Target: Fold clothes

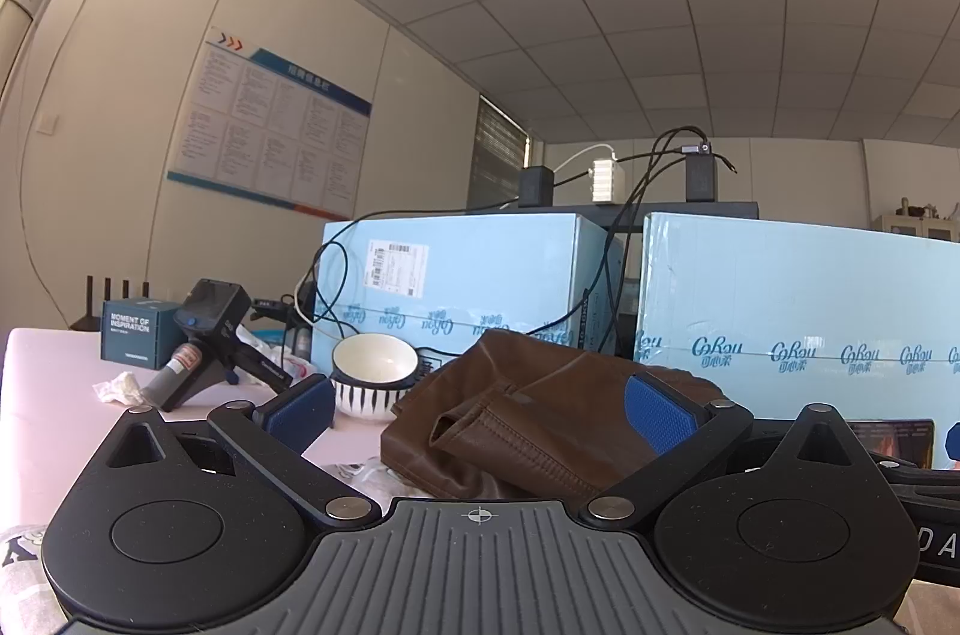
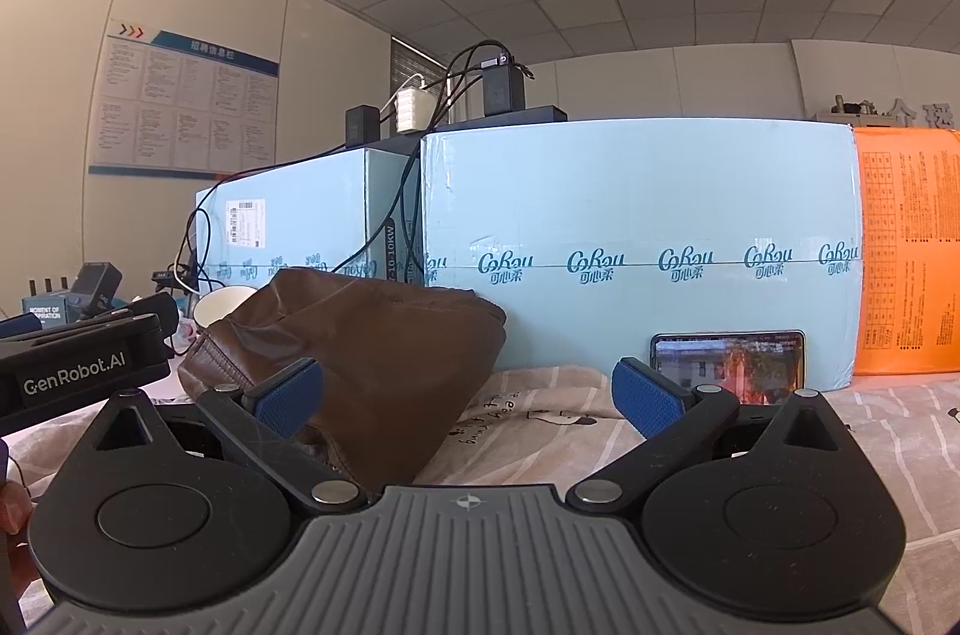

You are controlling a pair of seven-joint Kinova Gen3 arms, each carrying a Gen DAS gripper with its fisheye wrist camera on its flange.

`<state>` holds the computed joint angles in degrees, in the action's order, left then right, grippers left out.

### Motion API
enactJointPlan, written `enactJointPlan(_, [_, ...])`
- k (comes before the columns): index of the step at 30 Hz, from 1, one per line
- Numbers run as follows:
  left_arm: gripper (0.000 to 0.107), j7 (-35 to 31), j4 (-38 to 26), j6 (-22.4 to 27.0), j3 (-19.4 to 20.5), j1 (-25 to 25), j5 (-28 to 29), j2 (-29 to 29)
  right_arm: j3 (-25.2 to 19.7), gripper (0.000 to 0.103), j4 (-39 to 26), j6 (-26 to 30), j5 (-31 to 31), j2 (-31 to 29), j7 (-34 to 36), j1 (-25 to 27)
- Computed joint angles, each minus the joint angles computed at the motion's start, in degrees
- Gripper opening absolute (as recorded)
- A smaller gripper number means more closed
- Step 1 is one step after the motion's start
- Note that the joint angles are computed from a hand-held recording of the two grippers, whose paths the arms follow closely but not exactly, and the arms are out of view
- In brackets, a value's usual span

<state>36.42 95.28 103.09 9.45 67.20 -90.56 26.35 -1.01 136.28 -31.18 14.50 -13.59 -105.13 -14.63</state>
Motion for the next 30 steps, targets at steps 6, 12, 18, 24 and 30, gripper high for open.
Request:
enactJointPlan(6, [0.103,0.0,0.1,0.0,0.0,0.0,0.0,0.0,0.2,0.103,0.2,-0.2,0.6,-0.1,-0.4,-0.1])
enactJointPlan(12, [0.103,-0.3,0.1,0.0,0.0,0.0,-0.1,0.0,0.3,0.103,0.0,0.0,0.8,-0.1,-0.6,-0.2])
enactJointPlan(18, [0.103,-0.5,0.0,-0.2,0.1,-0.1,0.0,-0.1,0.2,0.103,0.0,0.0,0.8,0.0,-0.6,-0.2])
enactJointPlan(24, [0.103,-0.8,-0.2,-0.5,0.1,-0.2,0.1,-0.2,0.1,0.103,0.2,-0.2,0.6,0.0,-0.5,-0.1])
enactJointPlan(30, [0.103,-0.9,-0.1,-0.7,0.1,-0.3,0.1,-0.3,0.2,0.103,0.2,-0.2,0.8,0.0,-0.7,-0.1])
